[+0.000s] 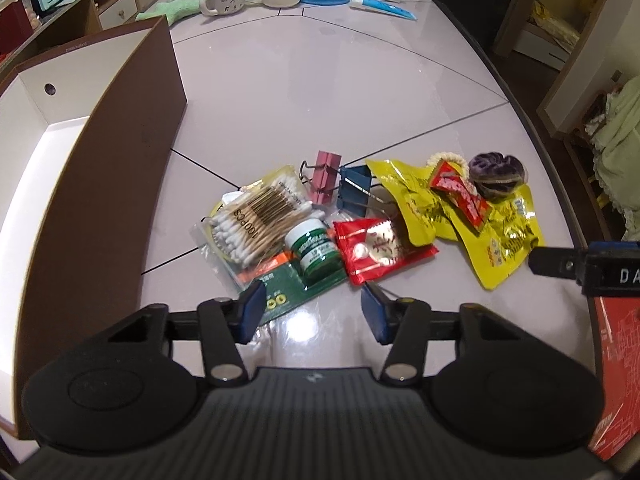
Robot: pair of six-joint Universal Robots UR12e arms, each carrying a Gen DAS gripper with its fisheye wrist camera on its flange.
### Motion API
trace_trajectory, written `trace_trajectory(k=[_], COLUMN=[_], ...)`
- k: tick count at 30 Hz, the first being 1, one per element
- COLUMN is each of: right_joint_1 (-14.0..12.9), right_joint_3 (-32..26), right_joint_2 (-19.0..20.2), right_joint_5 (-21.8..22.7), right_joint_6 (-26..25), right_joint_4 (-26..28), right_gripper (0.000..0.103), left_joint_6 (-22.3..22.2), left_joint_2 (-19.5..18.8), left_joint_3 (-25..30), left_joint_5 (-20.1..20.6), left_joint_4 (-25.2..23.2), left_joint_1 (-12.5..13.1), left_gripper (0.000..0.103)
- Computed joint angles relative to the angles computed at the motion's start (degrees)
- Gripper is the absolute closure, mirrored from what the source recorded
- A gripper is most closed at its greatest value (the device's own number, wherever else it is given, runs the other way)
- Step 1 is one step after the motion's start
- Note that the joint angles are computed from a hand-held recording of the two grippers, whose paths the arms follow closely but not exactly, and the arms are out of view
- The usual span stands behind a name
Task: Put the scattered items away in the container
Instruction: 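Reach the left gripper to the cotton swab bag and close on it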
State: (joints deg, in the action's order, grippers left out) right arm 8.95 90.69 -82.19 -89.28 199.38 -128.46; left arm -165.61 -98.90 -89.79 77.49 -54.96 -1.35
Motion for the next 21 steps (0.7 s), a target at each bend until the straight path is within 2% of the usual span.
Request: trace_trajectory(k=[2, 7, 11, 15, 21], right_joint_1=[-0.17, -0.76, -1.20, -1.64, -2.06], right_joint_3=[-0.24, -0.63, -0.81, -1.10, -1.48], right_joint_2=[0.31, 0.74, 1.03, 1.41, 1.93], right_joint_5=[0.09, 0.00, -0.31, -0.15, 0.09], right_joint_6=[-0.13, 0.11, 0.62, 0.98, 1.13], right_joint_4=[0.07, 0.47, 0.76, 1.34, 1.76], right_gripper=[0.000, 0.000, 0.000, 0.000, 0.000], left_joint_6=[-0.66, -3.22, -6.29, -8.12, -10.78], left_joint_2=[-0.53, -1.73, -2.68, -3.47, -4.42], left_joint_3=[0.38, 1.24, 1.94, 2.45, 3.96], left_joint_5=[-0.12, -1.81, -2.34, -0.55, 0.50], left_joint_4=[0.01, 0.17, 0.26, 1.30, -1.49], left_joint_1=[-0.17, -0.23, -0.34, -0.86, -1.05], left_gripper=[0.071, 0.073, 0.086, 0.086, 0.079])
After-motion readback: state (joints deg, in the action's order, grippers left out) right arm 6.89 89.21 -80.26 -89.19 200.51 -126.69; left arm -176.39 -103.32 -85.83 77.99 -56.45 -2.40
